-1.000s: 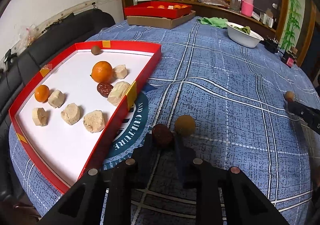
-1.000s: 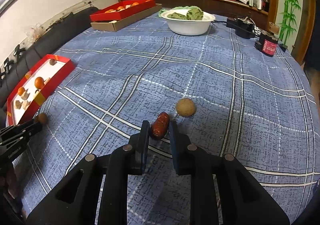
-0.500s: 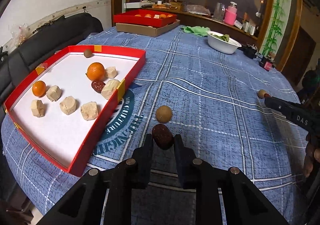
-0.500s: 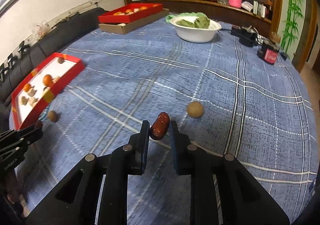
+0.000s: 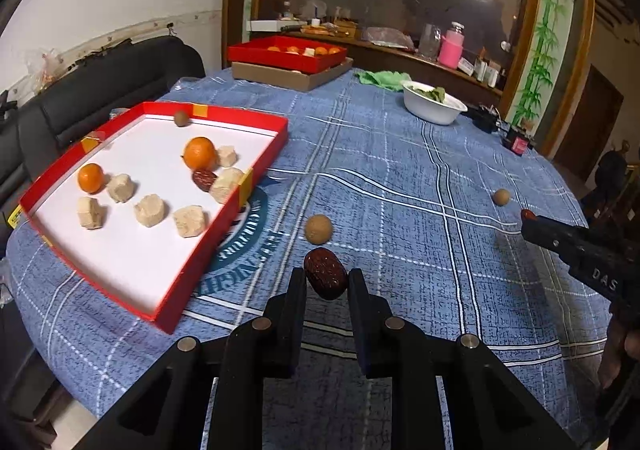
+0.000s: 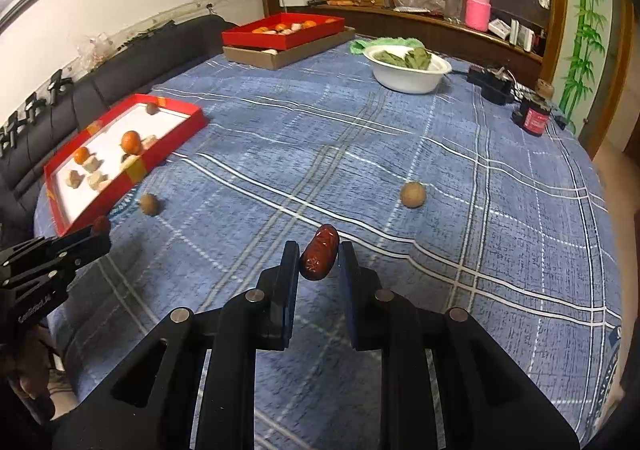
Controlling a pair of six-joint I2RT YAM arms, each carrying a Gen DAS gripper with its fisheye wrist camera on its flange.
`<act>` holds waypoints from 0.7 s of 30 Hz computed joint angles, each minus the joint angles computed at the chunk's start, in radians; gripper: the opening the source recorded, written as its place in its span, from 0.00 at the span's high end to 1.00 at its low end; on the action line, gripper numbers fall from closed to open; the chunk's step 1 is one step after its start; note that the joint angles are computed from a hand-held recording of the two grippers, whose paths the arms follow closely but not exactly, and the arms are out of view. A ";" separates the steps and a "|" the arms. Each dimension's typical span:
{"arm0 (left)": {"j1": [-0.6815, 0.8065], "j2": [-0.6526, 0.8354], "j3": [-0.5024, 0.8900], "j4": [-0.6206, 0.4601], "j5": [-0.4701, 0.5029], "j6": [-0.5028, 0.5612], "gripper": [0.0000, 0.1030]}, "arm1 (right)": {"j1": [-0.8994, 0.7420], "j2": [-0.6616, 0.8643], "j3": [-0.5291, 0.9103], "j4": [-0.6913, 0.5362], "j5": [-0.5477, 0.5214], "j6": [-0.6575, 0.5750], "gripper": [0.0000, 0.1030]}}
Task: Organize fruits
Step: 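Lift and carry both held dates over the red-rimmed tray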
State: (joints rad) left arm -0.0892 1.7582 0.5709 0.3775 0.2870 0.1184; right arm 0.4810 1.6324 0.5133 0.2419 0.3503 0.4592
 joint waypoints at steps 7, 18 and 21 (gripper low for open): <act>0.034 -0.046 -0.028 0.003 0.018 -0.004 0.81 | 0.098 -0.022 0.032 -0.036 0.046 0.022 0.82; 0.057 -0.080 -0.054 0.001 0.029 0.002 0.81 | 0.166 0.058 0.120 -0.093 0.092 0.053 0.82; 0.058 -0.083 -0.055 -0.001 0.030 0.003 0.81 | 0.184 0.058 0.136 -0.114 0.115 0.052 0.82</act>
